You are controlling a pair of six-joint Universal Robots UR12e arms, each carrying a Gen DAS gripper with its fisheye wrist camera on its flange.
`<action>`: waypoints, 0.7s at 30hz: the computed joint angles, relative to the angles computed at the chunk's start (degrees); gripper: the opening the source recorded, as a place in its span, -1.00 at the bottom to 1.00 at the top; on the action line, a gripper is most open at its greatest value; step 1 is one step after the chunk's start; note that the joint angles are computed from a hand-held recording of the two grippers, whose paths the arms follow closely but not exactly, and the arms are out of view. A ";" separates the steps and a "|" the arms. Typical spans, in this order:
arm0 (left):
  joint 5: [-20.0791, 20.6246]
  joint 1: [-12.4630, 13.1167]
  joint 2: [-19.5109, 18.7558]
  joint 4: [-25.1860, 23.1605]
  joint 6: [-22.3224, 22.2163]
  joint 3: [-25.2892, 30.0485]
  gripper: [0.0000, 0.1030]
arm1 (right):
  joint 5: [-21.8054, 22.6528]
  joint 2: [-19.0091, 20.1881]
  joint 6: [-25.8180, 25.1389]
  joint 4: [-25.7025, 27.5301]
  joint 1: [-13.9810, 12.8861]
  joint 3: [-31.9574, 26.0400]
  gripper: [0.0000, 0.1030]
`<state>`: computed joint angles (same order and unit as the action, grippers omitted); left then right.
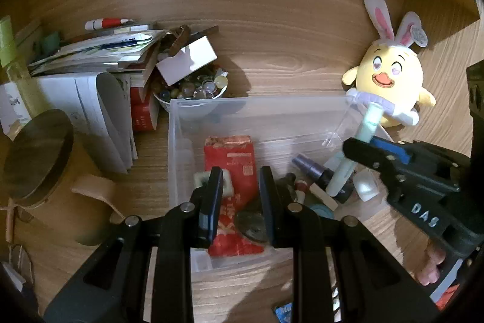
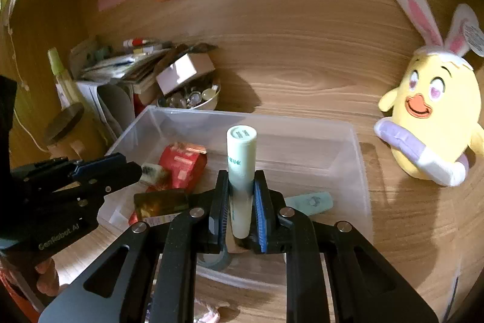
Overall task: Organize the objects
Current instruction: 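Carry the square packet and pale green tube into the clear box and release both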
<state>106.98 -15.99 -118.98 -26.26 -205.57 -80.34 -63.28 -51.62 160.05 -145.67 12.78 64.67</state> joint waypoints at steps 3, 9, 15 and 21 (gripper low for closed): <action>-0.17 0.09 -0.10 -0.31 -0.01 0.15 -0.53 | -0.52 0.46 -0.59 0.69 0.41 -0.71 -0.72; -1.44 0.23 -0.27 -1.48 0.52 0.53 -0.46 | -1.22 1.41 -1.23 3.25 0.99 -2.35 -0.70; -1.26 0.04 0.02 -0.35 1.26 0.14 -0.14 | -1.15 1.63 -1.94 5.87 1.02 -3.17 -0.70; -1.46 -0.15 1.31 1.69 1.62 -1.03 0.18 | 0.60 0.65 -1.25 5.45 0.37 -2.22 -0.59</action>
